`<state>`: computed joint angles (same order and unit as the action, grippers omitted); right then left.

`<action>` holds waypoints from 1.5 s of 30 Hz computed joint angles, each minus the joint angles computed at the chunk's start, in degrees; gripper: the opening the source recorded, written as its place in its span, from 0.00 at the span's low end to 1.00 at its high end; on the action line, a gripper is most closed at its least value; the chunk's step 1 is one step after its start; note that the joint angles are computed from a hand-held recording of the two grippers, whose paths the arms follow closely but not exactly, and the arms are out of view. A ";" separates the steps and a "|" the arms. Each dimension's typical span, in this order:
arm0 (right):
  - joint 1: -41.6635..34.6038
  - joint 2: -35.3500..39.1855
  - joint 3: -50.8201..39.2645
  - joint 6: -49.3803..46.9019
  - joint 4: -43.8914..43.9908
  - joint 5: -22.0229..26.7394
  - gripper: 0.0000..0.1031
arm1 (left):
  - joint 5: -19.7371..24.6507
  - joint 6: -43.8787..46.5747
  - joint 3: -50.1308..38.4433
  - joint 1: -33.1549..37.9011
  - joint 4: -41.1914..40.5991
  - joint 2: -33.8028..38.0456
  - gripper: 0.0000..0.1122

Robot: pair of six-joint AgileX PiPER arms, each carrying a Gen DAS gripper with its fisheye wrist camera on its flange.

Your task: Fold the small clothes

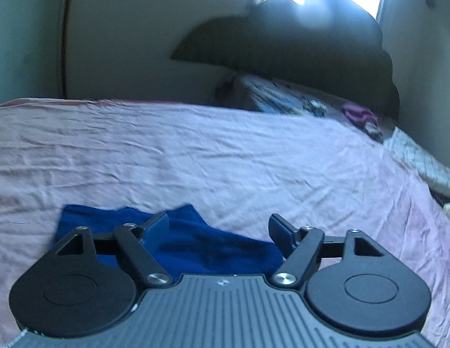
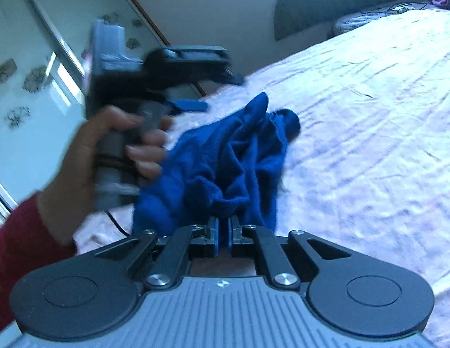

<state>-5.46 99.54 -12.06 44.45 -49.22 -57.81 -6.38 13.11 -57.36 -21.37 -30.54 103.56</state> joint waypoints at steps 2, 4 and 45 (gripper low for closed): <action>0.95 -0.75 0.04 -0.39 1.02 2.62 0.21 | 0.60 -11.46 2.02 1.99 11.28 -2.50 0.77; 0.19 -1.67 0.58 -1.36 0.24 2.98 0.39 | 1.02 -18.41 4.94 3.84 19.20 -5.32 0.77; 8.99 5.11 -34.99 8.49 -5.45 23.93 0.15 | -23.34 10.56 31.38 -12.18 -6.95 -9.16 0.87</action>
<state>3.53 104.64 -47.05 52.93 -54.67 -33.88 -29.72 23.67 -25.98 -33.55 -37.49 94.39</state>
